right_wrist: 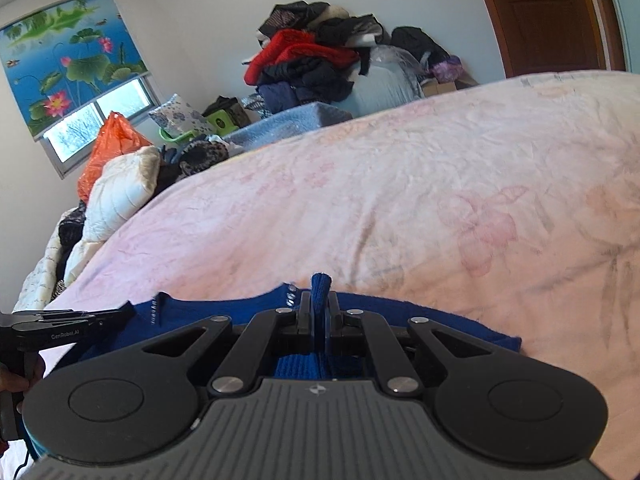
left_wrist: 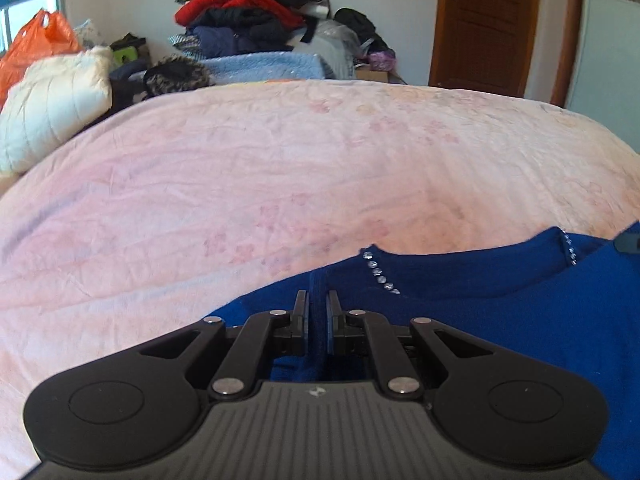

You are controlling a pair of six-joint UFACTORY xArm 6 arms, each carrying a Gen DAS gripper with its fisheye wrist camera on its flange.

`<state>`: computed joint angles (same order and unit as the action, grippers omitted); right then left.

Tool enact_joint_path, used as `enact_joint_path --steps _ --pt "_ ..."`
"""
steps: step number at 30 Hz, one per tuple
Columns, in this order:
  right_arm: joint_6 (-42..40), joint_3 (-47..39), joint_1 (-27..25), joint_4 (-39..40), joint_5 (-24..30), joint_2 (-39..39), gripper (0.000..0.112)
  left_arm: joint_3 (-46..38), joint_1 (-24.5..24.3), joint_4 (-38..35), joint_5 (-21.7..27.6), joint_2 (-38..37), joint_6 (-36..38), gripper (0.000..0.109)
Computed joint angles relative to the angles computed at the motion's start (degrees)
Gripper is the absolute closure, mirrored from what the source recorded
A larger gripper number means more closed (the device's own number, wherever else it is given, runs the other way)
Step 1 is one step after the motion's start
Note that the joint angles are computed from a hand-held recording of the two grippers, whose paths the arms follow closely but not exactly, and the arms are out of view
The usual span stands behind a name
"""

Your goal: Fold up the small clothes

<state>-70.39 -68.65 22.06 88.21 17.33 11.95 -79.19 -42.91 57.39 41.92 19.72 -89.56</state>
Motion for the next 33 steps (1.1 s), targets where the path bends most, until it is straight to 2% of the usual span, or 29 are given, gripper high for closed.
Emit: enact_joint_path --steps 4,11,13,15,19,21,22,24,26,30,31,33 --pt "0.0 0.0 -0.3 0.4 0.4 0.7 0.104 2.9 1.0 0.2 -1.4 -2.1 -2.9 0.101" --pt "1.1 -0.5 -0.6 0.1 -0.2 1.6 0.104 5.2 1.2 0.9 1.4 -5.0 -4.1 0.101" --pt "-0.6 -0.8 -0.6 2.5 -1.2 1.6 0.104 6.6 1.7 0.4 1.3 -6.4 -5.6 0.101" --pt "-1.6 -1.1 -1.0 4.1 -1.1 1.6 0.104 9.3 2.0 0.8 -0.7 -8.9 -8.0 0.101" --pt "2.4 -0.7 -0.6 -2.1 -2.0 2.3 0.102 15.8 0.3 1.4 -4.6 -15.3 -10.7 0.101" --pt "1.6 0.2 -0.2 -0.6 -3.8 1.3 0.088 19.0 -1.9 2.1 -5.2 -18.4 -11.7 0.1" --pt "0.6 1.0 0.0 0.6 -4.9 0.4 0.071 21.0 -3.0 2.9 -6.1 -20.1 -12.4 0.098" --pt "-2.1 3.5 -0.4 3.7 -5.2 -2.7 0.051 24.7 -5.1 4.3 -7.1 -23.3 -15.3 0.096" --pt "-4.9 7.2 -1.5 5.8 -3.3 -6.9 0.05 28.5 -7.0 5.7 -8.7 -26.2 -18.4 0.091" --pt "-2.0 16.4 -4.1 2.4 1.1 -15.5 0.044 34.3 -11.1 11.1 -8.6 -30.3 -30.1 0.047" --pt "-0.8 18.5 -4.7 1.3 1.9 -17.4 0.044 35.1 -12.2 13.0 -8.1 -30.8 -32.9 0.044" --pt "-1.4 22.7 -5.3 2.1 1.9 -21.1 0.044 36.1 -14.6 16.7 -6.2 -31.3 -38.0 0.044"
